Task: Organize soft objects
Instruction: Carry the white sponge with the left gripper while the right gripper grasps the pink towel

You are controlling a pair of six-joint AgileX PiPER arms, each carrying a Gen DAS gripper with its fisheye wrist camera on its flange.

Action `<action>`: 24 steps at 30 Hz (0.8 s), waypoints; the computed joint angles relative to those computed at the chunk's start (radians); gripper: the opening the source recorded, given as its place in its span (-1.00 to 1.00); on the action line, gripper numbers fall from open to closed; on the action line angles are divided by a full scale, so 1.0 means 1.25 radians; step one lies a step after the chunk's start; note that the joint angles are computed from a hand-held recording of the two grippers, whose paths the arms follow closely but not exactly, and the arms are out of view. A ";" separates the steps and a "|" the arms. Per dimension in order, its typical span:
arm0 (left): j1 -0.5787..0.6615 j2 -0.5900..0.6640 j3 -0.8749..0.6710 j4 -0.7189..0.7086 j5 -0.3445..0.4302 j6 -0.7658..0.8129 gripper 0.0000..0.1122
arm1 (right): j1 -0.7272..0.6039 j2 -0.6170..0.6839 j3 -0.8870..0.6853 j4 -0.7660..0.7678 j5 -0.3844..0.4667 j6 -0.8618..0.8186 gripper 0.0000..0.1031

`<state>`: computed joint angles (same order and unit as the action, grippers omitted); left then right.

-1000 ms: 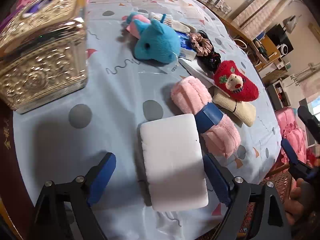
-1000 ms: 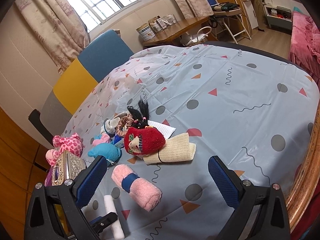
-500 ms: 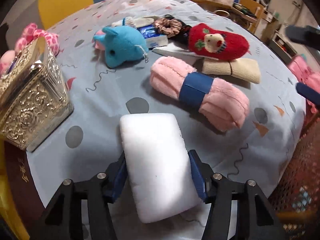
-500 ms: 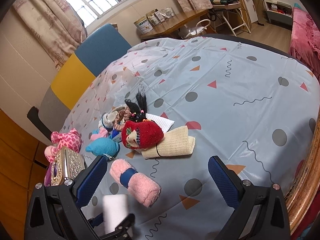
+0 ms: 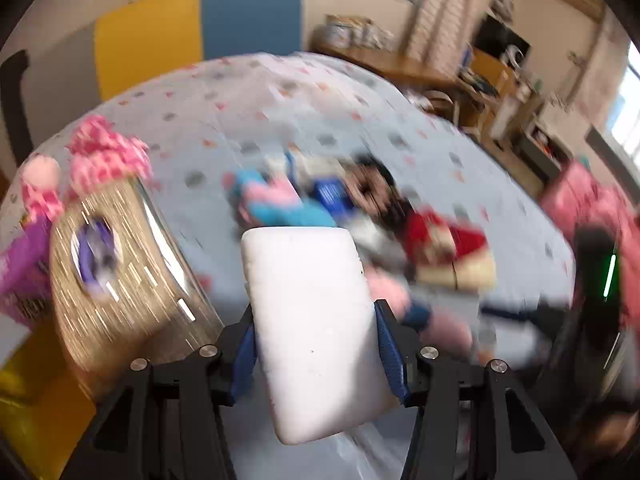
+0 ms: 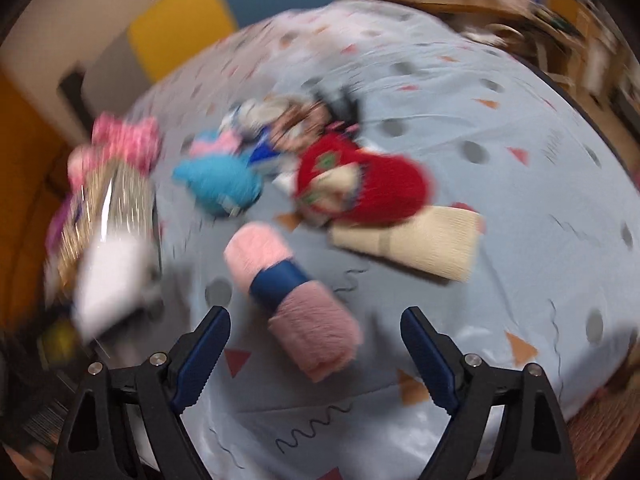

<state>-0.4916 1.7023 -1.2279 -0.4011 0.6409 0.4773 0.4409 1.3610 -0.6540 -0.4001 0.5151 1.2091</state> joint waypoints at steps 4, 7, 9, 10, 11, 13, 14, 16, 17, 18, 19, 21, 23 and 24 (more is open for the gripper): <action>0.053 0.095 -0.216 0.041 0.054 -0.075 -0.04 | 0.034 0.124 -0.096 -0.014 0.046 -0.080 0.72; 0.109 0.184 -0.410 0.092 0.113 -0.160 -0.03 | 0.037 0.193 -0.137 -0.014 0.062 -0.127 0.57; 0.143 0.233 -0.507 0.131 0.136 -0.210 -0.03 | 0.033 0.215 -0.148 0.000 0.066 -0.157 0.53; 0.172 0.270 -0.581 0.152 0.162 -0.241 -0.03 | 0.035 0.219 -0.149 -0.005 0.070 -0.157 0.48; 0.197 0.294 -0.625 0.165 0.175 -0.260 -0.03 | 0.042 0.228 -0.155 -0.019 0.078 -0.149 0.43; 0.241 0.343 -0.714 0.190 0.204 -0.291 -0.03 | 0.054 0.239 -0.161 -0.044 0.085 -0.131 0.27; 0.270 0.364 -0.752 0.197 0.219 -0.298 -0.03 | 0.058 0.248 -0.164 -0.046 0.086 -0.134 0.22; 0.324 0.390 -0.787 0.216 0.228 -0.311 -0.03 | 0.064 0.258 -0.175 -0.052 0.098 -0.132 -0.01; 0.349 0.382 -0.762 0.216 0.215 -0.306 -0.03 | 0.066 0.262 -0.175 -0.054 0.095 -0.132 -0.02; 0.374 0.360 -0.712 0.204 0.189 -0.290 -0.03 | 0.068 0.265 -0.175 -0.055 0.093 -0.132 -0.06; 0.400 0.340 -0.665 0.193 0.163 -0.274 -0.03 | 0.066 0.267 -0.183 -0.050 0.098 -0.142 -0.08; 0.438 0.277 -0.531 0.168 0.094 -0.235 -0.03 | 0.077 0.269 -0.181 -0.055 0.099 -0.138 -0.11; 0.475 0.217 -0.407 0.129 0.033 -0.187 -0.03 | 0.084 0.277 -0.185 -0.049 0.106 -0.147 -0.14; 0.499 0.189 -0.346 0.090 0.004 -0.140 -0.03 | 0.087 0.287 -0.197 -0.048 0.112 -0.150 -0.16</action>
<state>0.1322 1.9387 -1.6603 -0.2880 0.6461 0.3025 0.5497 1.7198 -0.9000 -0.4595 0.6547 1.0218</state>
